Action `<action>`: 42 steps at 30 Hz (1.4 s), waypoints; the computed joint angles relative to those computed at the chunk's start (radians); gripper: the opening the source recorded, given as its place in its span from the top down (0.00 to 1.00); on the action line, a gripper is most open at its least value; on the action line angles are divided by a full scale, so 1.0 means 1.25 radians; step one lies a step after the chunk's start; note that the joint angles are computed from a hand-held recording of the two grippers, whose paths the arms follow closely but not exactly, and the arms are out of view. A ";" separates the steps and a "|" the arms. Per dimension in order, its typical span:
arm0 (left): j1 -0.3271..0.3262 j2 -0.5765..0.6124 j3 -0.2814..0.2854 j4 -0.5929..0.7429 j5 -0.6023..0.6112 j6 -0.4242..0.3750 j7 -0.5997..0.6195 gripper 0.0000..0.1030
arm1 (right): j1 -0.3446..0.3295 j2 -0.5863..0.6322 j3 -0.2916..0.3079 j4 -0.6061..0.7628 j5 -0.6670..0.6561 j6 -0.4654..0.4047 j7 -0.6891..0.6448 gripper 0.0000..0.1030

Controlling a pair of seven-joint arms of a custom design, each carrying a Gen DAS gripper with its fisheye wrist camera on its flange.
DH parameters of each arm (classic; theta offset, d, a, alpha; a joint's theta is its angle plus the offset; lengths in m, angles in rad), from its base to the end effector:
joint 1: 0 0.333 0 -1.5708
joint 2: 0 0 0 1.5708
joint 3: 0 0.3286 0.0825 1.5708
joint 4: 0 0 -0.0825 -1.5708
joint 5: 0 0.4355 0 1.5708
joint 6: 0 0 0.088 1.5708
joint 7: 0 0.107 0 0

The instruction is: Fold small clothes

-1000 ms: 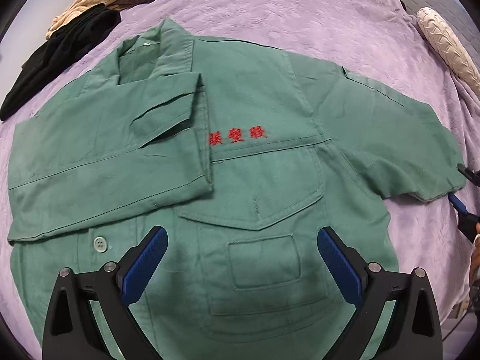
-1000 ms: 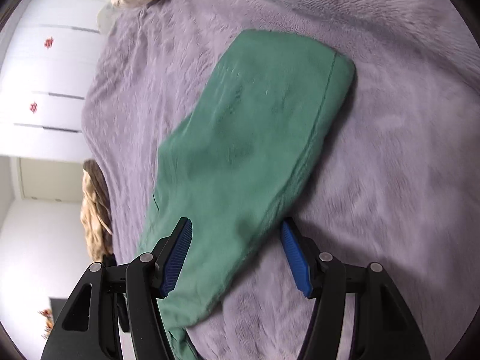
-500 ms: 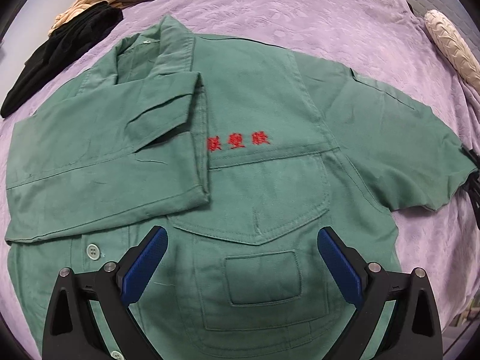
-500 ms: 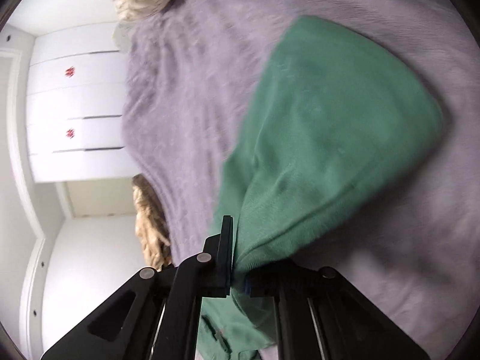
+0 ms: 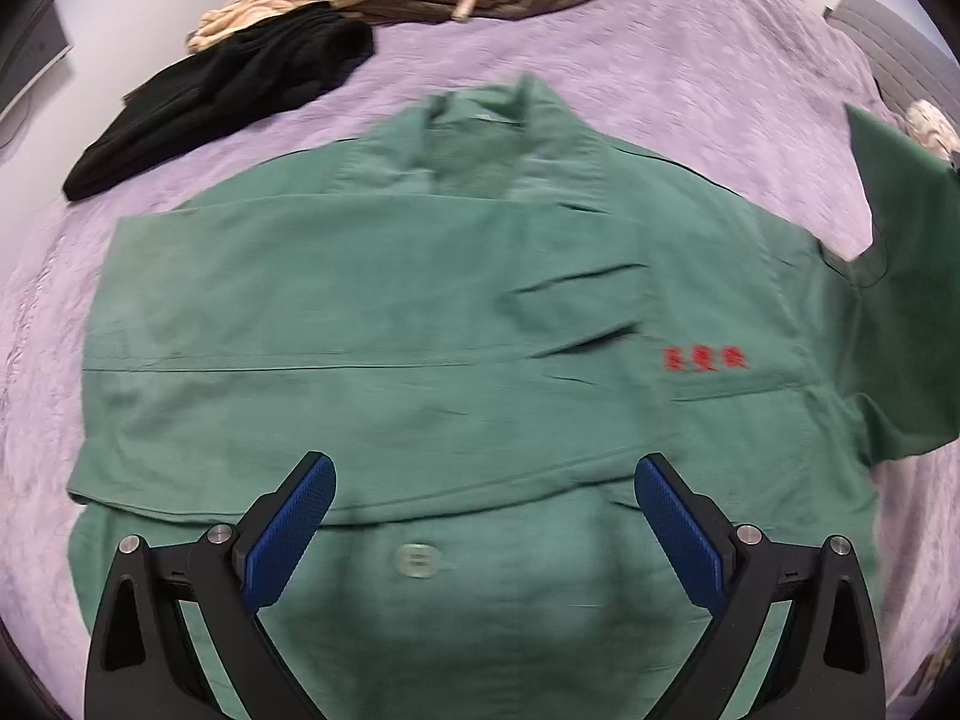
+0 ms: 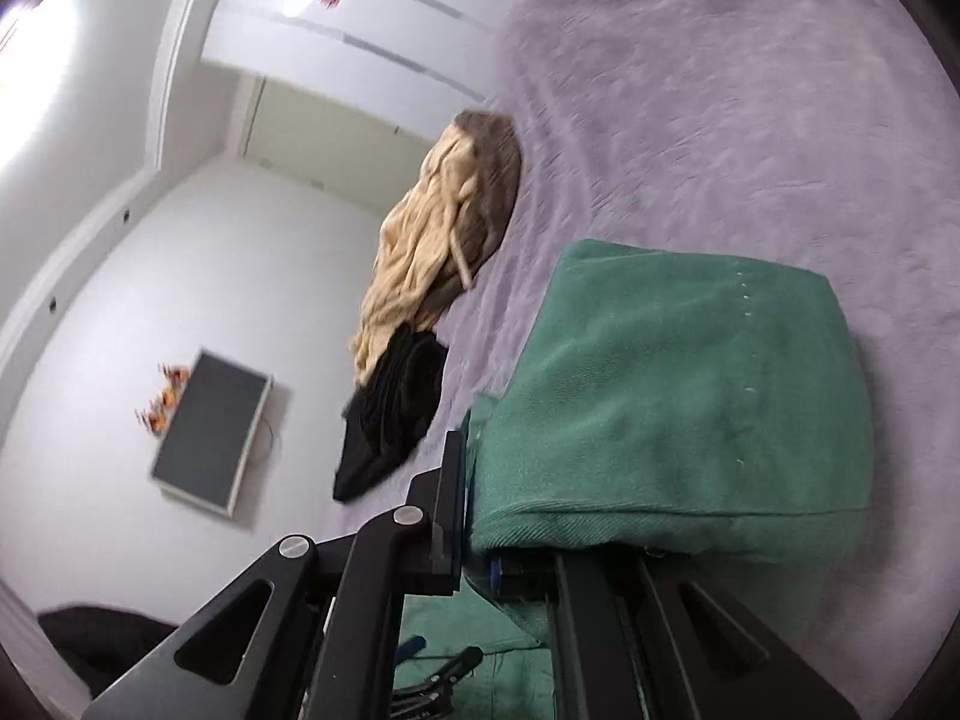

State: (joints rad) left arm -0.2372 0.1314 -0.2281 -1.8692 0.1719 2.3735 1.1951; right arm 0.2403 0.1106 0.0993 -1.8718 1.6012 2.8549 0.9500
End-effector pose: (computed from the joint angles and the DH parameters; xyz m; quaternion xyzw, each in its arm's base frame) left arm 0.6071 -0.2965 0.4762 -0.6272 0.7540 -0.1548 0.1189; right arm 0.6472 0.1689 0.4991 -0.4370 0.7037 0.0545 0.5576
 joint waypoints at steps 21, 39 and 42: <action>0.115 -0.042 0.055 -0.109 -0.043 0.068 0.049 0.02 | 0.120 0.182 0.002 0.045 -0.742 0.105 0.926 0.41; 0.168 -0.066 0.074 -0.135 -0.192 0.130 0.151 0.02 | 0.313 0.469 -0.080 0.594 -1.388 -0.485 0.816 0.70; 0.168 -0.064 0.067 -0.132 -0.265 0.124 0.203 0.02 | 0.291 0.394 -0.049 0.478 -1.347 -0.404 0.800 0.38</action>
State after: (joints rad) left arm -0.0274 0.0518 -0.1446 -2.0341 -0.1595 2.5278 1.4484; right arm 0.6039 0.6036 0.0385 -1.2748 -0.0823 2.3497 1.9503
